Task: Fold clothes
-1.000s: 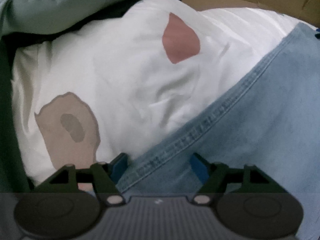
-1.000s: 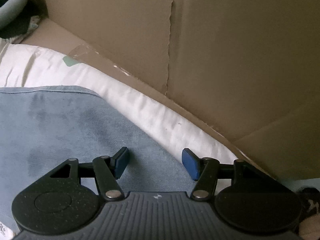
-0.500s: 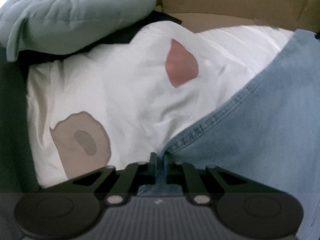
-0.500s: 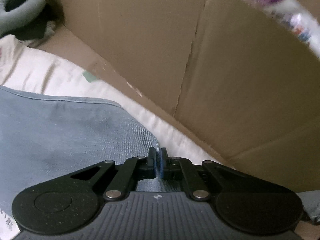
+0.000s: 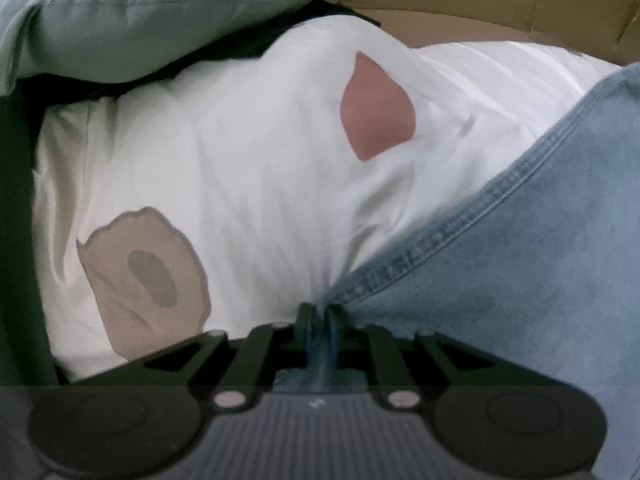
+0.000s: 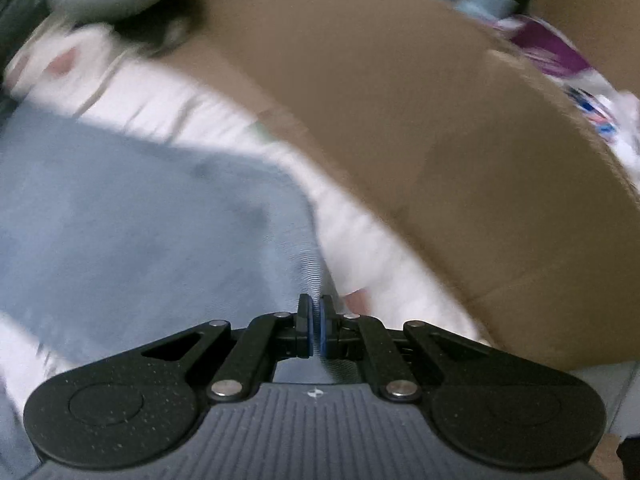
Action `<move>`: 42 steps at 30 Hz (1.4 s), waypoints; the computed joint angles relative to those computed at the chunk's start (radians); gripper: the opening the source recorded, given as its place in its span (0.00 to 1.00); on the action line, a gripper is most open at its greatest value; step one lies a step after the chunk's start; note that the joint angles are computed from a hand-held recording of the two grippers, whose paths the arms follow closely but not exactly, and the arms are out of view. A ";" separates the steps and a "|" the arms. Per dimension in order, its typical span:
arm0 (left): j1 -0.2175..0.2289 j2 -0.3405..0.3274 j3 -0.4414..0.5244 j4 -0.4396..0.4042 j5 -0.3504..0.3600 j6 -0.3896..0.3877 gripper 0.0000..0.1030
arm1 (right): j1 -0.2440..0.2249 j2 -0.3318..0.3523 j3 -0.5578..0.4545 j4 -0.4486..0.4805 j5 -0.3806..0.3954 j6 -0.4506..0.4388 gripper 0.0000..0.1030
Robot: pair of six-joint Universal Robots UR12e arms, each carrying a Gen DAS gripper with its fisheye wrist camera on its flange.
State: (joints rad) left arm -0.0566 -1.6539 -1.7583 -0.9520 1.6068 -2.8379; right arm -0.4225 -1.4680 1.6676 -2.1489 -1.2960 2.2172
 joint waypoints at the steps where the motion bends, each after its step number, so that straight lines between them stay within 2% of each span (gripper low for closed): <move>1: 0.000 0.000 0.001 -0.001 0.001 -0.001 0.09 | 0.002 -0.008 0.005 0.027 0.001 -0.033 0.01; 3: -0.001 0.000 0.002 -0.003 0.004 -0.004 0.09 | 0.003 -0.024 0.017 0.074 0.001 -0.081 0.01; 8: -0.006 0.004 -0.001 -0.002 0.021 -0.015 0.09 | 0.009 -0.046 0.036 0.149 -0.013 -0.105 0.03; 10: -0.008 0.006 -0.002 -0.002 0.029 -0.016 0.10 | 0.009 -0.047 0.026 0.225 -0.021 -0.117 0.05; 13: -0.012 0.009 -0.003 -0.001 0.042 -0.015 0.11 | -0.002 -0.064 0.029 0.280 0.019 -0.142 0.06; 16: -0.013 0.015 -0.005 -0.002 0.049 -0.029 0.12 | -0.012 -0.073 0.028 0.269 0.040 -0.108 0.11; 20: -0.016 0.020 0.003 -0.023 0.063 -0.026 0.16 | -0.020 -0.062 0.030 0.212 0.027 -0.048 0.14; 21: -0.017 0.022 0.006 -0.029 0.067 -0.021 0.16 | -0.021 -0.054 0.029 0.197 0.020 -0.030 0.17; 22: -0.018 0.023 0.008 -0.036 0.070 -0.016 0.17 | -0.023 -0.052 0.030 0.187 0.015 -0.018 0.30; 23: -0.018 0.026 0.010 -0.042 0.072 -0.015 0.19 | -0.025 -0.049 0.030 0.178 0.013 -0.010 0.37; 27: -0.002 0.057 -0.003 -0.054 0.078 -0.003 0.22 | -0.026 -0.030 0.026 0.148 0.000 0.034 0.38; 31: -0.022 0.037 0.007 -0.062 0.087 -0.020 0.24 | -0.022 -0.006 0.009 0.161 -0.025 0.089 0.39; 34: -0.010 0.054 -0.007 -0.066 0.078 -0.022 0.24 | -0.019 0.018 -0.001 0.161 -0.042 0.164 0.41; 38: -0.003 0.073 -0.026 -0.061 0.081 -0.021 0.24 | -0.015 0.049 -0.009 0.166 -0.041 0.258 0.49; 42: -0.012 0.056 -0.024 -0.046 0.089 -0.032 0.24 | -0.002 0.060 -0.004 0.177 -0.053 0.255 0.50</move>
State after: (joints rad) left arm -0.0682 -1.5983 -1.7820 -0.9977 1.6953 -2.8696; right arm -0.4243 -1.4080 1.6640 -1.9716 -1.3492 2.4725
